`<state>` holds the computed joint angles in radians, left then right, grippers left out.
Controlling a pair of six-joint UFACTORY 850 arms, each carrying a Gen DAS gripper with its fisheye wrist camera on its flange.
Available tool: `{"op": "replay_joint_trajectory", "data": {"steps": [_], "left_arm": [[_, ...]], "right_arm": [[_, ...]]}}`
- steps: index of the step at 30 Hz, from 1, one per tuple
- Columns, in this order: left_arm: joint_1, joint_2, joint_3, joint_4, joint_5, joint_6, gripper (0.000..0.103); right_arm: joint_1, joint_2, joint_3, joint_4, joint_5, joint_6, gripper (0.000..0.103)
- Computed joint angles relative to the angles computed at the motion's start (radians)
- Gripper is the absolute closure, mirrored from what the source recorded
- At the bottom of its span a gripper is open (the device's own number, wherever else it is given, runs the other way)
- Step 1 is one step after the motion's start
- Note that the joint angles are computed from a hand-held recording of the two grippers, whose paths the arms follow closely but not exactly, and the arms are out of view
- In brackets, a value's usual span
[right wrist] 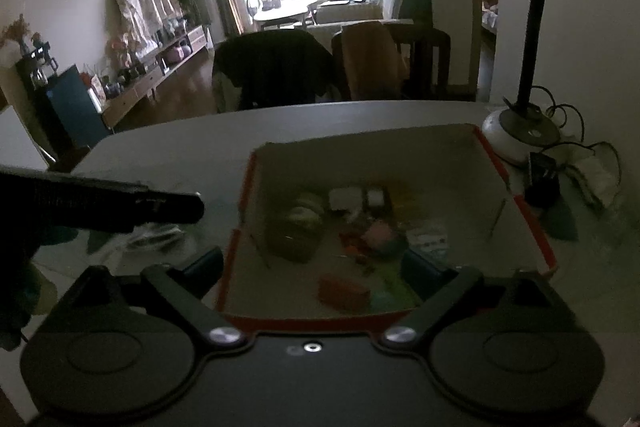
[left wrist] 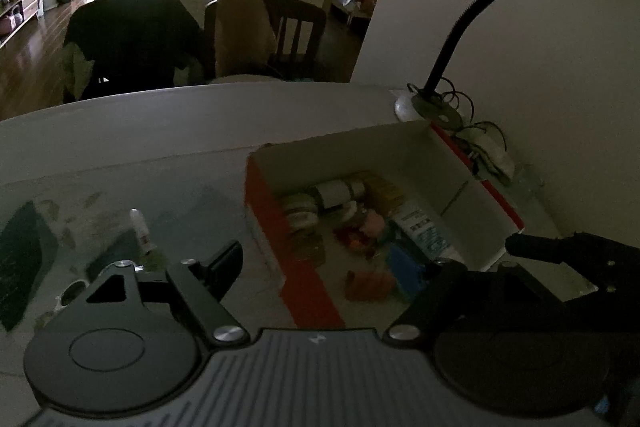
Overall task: Organize rigid objects
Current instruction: 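Lift both tools out of the box and move toward the sunglasses and marker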
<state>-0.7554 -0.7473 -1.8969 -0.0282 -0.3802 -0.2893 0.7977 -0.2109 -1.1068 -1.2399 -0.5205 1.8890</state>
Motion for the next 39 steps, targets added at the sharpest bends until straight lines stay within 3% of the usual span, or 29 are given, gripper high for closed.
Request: {"op": "replay_joint_trajectory", "data": {"steps": [10, 13, 18, 29, 35, 39], "left_arm": [[0.051, 0.141, 0.219, -0.175, 0.103, 0.258, 0.017], [0.07, 0.17, 0.265, -0.243, 0.118, 0.35, 0.008], [0.104, 0.203, 0.325, -0.362, 0.133, 0.478, 0.005], [0.178, 0.224, 0.401, -0.607, 0.155, 0.764, 0.0], [0.213, 0.202, 0.41, -0.686, 0.168, 0.899, 0.0], [0.236, 0.165, 0.388, -0.68, 0.158, 0.898, 0.0]], "right_arm": [[0.059, -0.091, -0.114, 0.009, -0.047, 0.038, 0.001], [0.072, -0.125, -0.157, 0.038, -0.066, 0.026, 0.001], [0.088, -0.18, -0.228, 0.076, -0.087, 0.003, 0.001], [0.107, -0.312, -0.393, 0.153, -0.14, -0.066, 0.001], [0.1, -0.392, -0.495, 0.228, -0.147, -0.153, 0.001], [0.087, -0.443, -0.56, 0.287, -0.141, -0.219, 0.001]]}}
